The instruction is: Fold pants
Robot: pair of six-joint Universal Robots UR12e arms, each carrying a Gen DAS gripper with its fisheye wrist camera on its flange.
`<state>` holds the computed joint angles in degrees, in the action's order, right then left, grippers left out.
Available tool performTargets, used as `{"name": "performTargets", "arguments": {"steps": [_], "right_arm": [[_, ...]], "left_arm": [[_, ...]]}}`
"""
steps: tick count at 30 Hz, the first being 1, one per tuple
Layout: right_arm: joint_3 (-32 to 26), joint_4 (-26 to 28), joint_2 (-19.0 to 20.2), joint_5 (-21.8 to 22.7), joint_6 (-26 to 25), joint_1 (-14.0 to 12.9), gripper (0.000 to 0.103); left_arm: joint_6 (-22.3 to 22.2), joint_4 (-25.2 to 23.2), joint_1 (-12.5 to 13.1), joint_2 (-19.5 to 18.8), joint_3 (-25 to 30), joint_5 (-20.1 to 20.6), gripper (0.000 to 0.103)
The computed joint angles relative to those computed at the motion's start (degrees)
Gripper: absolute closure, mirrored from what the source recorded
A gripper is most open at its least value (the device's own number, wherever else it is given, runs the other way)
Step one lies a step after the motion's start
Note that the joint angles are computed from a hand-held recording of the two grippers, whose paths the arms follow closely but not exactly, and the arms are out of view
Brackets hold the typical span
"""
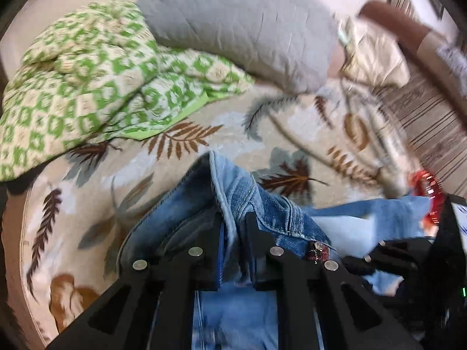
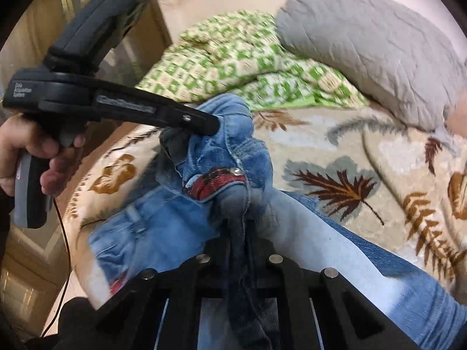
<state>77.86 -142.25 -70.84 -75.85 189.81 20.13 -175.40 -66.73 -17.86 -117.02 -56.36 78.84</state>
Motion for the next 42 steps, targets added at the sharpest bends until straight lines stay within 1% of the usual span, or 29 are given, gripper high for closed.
{"name": "performTargets", "arguments": {"steps": [2, 4, 6, 7, 9, 11, 12, 14, 15, 16, 17, 18, 19, 20, 21, 22, 23, 25, 27, 29, 31, 32, 33, 35, 36, 37, 38, 40, 42], "right_arm": [[1.4, -1.7, -1.4, 0.9, -1.1, 0.1, 0.094], [2.5, -2.9, -2.4, 1.8, -2.4, 0.4, 0.094], [4.2, -4.1, -3.7, 3.1, -4.2, 1.0, 0.094], [5.0, -4.4, -4.2, 3.3, -5.1, 1.5, 0.093], [6.1, -3.9, -4.8, 3.5, -7.1, 2.5, 0.093], [7.1, -2.4, -4.9, 3.9, -8.2, 3.6, 0.093], [7.3, -1.5, -4.7, 3.4, -8.9, 4.1, 0.093], [7.3, -0.1, -3.9, 0.5, -10.5, 5.3, 0.088], [7.3, 0.2, -3.7, -1.0, -10.7, 5.7, 0.084], [7.1, 1.1, -3.4, -3.1, -10.8, 6.2, 0.079], [7.1, 1.2, -3.5, -4.1, -10.5, 6.4, 0.078], [7.0, 1.3, -3.6, -4.6, -10.7, 6.5, 0.07], [6.9, 1.5, -3.8, -4.7, -11.5, 6.4, 0.046], [7.0, 1.4, -4.1, -4.8, -12.0, 6.3, 0.026], [7.6, 0.3, -4.6, -4.0, -11.7, 6.0, 0.005], [8.7, -2.6, -5.3, -3.1, -10.8, 5.6, 0.004], [9.6, -4.5, -6.0, -2.3, -10.4, 5.3, 0.004], [9.8, -5.3, -6.5, -2.0, -10.2, 5.0, 0.004], [10.2, -6.5, -6.9, -2.2, -10.8, 4.9, 0.004], [10.4, -6.4, -7.1, -4.8, -13.3, 5.5, 0.004], [10.9, -6.5, -7.4, -7.9, -16.5, 6.5, 0.004], [10.9, -6.5, -7.2, -10.2, -19.5, 7.2, 0.004], [11.0, -6.7, -7.1, -12.3, -21.5, 7.9, 0.004], [10.7, -7.2, -6.4, -15.0, -25.8, 9.1, 0.004], [10.5, -7.5, -5.9, -16.2, -27.5, 9.6, 0.004], [10.3, -7.6, -5.6, -16.8, -28.7, 9.8, 0.004], [9.6, -7.7, -4.6, -18.4, -30.1, 10.4, 0.004], [9.0, -8.0, -3.7, -20.8, -30.9, 11.0, 0.005], [8.4, -8.7, -2.6, -22.6, -30.4, 11.4, 0.007]], "left_arm": [[-0.3, 3.5, 0.6, 3.8, -5.1, -1.4, 0.089], [-1.6, 6.1, 1.4, 7.0, -9.5, -3.2, 0.089], [-2.9, 8.4, 2.1, 10.7, -14.9, -4.2, 0.089], [-3.7, 9.3, 2.5, 12.2, -17.4, -4.8, 0.089], [-5.2, 10.3, 3.2, 14.9, -22.3, -4.8, 0.089], [-7.1, 10.7, 3.7, 16.4, -26.0, -4.9, 0.089], [-7.8, 10.3, 3.9, 16.7, -27.4, -4.4, 0.089], [-9.4, 9.3, 3.7, 16.8, -29.2, -2.2, 0.089], [-10.8, 8.7, 3.8, 16.6, -30.0, -0.7, 0.091], [-11.9, 10.5, 4.2, 16.9, -31.3, -1.5, 0.091], [-13.6, 13.6, 4.6, 17.6, -32.7, -2.8, 0.09], [-15.1, 14.3, 4.8, 18.0, -33.1, -3.6, 0.077], [-15.9, 13.8, 5.0, 18.2, -33.1, -4.5, 0.064], [-16.7, 13.6, 4.9, 18.5, -32.9, -4.8, 0.035], [-17.2, 14.6, 4.4, 19.0, -33.0, -2.7, 0.01], [-17.6, 16.3, 3.8, 19.5, -33.4, 0.1, 0.004], [-18.0, 18.5, 3.4, 20.0, -33.8, 1.7, 0.003], [-19.8, 19.3, 4.1, 20.4, -34.0, -0.5, 0.003], [-22.6, 17.7, 4.5, 20.1, -33.1, -1.9, 0.003], [-25.0, 16.6, 4.7, 19.7, -32.8, -2.8, 0.003], [-29.0, 16.6, 5.3, 19.7, -33.8, -5.8, 0.003], [-31.4, 17.1, 5.6, 19.8, -34.6, -7.9, 0.003], [-34.8, 18.8, 6.2, 19.5, -35.7, -11.8, 0.003], [-39.0, 21.7, 6.7, 19.3, -37.4, -15.3, 0.003], [-41.2, 24.3, 6.9, 18.7, -38.1, -16.9, 0.003], [-42.0, 25.6, 6.8, 18.6, -38.4, -17.3, 0.003], [-42.6, 26.2, 6.8, 18.1, -38.3, -17.2, 0.003], [-44.0, 28.3, 6.6, 17.3, -37.9, -16.1, 0.003], [-43.4, 28.8, 6.3, 16.8, -37.2, -14.9, 0.003]]}}
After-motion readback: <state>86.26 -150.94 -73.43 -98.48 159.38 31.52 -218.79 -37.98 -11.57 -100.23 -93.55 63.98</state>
